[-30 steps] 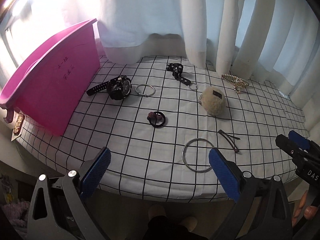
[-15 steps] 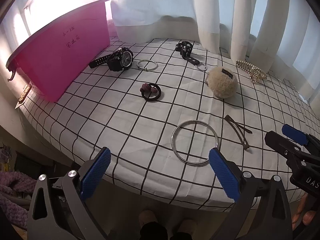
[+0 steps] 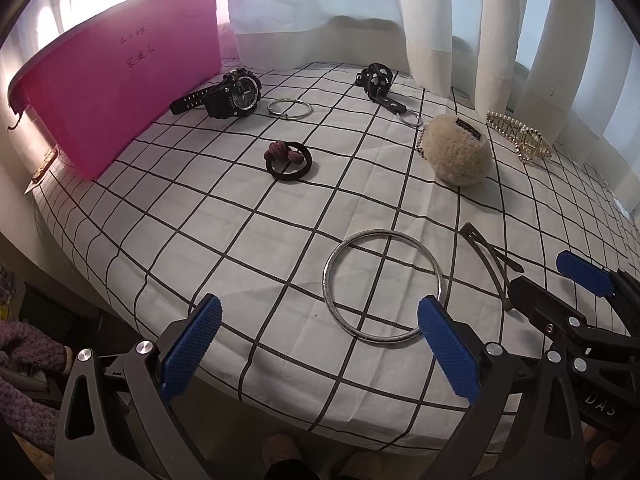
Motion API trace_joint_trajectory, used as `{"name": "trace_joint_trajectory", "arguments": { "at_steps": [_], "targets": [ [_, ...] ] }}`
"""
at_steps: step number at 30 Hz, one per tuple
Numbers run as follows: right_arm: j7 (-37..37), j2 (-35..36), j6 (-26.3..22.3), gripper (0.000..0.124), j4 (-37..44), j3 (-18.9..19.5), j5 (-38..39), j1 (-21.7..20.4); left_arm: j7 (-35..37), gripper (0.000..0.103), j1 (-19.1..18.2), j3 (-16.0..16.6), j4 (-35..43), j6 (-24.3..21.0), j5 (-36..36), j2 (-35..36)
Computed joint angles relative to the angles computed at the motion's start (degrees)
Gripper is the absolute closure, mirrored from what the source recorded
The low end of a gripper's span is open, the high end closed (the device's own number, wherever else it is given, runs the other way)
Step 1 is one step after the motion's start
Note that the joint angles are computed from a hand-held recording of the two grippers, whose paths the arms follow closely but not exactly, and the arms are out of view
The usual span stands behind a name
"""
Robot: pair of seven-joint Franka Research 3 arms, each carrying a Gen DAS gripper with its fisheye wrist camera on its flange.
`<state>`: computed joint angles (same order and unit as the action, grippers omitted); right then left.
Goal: Organize jewelry
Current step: 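Grasp the silver bangle with the left tool while the right tool grasps the black hairpin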
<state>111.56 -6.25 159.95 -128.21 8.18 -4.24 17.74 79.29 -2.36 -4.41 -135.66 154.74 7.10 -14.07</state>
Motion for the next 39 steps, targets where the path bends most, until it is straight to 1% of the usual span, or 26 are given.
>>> {"name": "trace_joint_trajectory", "arguments": {
  "at_steps": [4,7,9,11,13,15,19,24,28,33,37,39],
  "targets": [
    [-0.6,0.7,-0.3,0.05,0.7,-0.1,-1.0,-0.1,-0.7,0.006,0.1,0.0,-0.5,0.8,-0.3,0.3],
    [-4.7,1.6,-1.9,0.05,1.9,-1.0,3.0,0.6,-1.8,0.006,0.5,-0.4,-0.7,1.2,0.8,0.4],
    [-6.1,2.0,-2.8,0.05,2.5,-1.2,3.4,0.7,-1.9,0.006,0.5,-0.4,-0.7,1.5,1.1,0.5],
    [-9.0,2.6,-4.2,0.05,3.5,-1.6,5.4,0.9,-2.2,0.006,0.8,-0.6,-0.9,1.9,2.1,0.4],
    [-10.0,3.1,-4.4,0.05,4.0,-1.6,5.2,0.9,-1.8,0.006,0.6,-0.3,-1.4,2.3,2.0,0.1],
    [-9.4,3.7,-4.6,0.05,4.6,-1.5,3.1,0.8,-1.0,0.006,0.0,0.2,-1.9,2.2,0.8,-0.3],
    [-3.4,4.2,-4.6,0.05,4.8,-1.4,-5.1,0.5,-0.2,0.006,-0.6,0.2,-2.1,2.6,-0.3,-0.4],
    [0.5,4.3,-3.3,0.05,4.3,-2.0,-8.8,-0.2,0.3,0.006,-1.1,-0.1,-1.9,3.6,-0.8,0.1],
    [-0.9,4.8,-3.2,0.05,4.8,-2.5,-8.2,-0.4,0.2,0.006,-1.2,-0.4,-1.1,3.7,-0.9,1.2],
    [-3.9,5.7,-3.8,0.05,6.0,-2.8,-6.8,-0.3,-1.6,0.006,-0.7,-1.4,-0.1,4.1,1.4,2.6],
    [-6.5,6.5,-3.8,0.05,6.7,-3.0,-5.3,0.0,-1.9,0.005,-0.9,-1.2,0.1,5.3,1.3,3.5],
    [-7.0,7.0,-3.6,0.05,7.1,-3.1,-5.0,0.1,-2.8,0.005,-0.5,-1.4,-0.4,7.2,2.1,3.6]
  ]
}}
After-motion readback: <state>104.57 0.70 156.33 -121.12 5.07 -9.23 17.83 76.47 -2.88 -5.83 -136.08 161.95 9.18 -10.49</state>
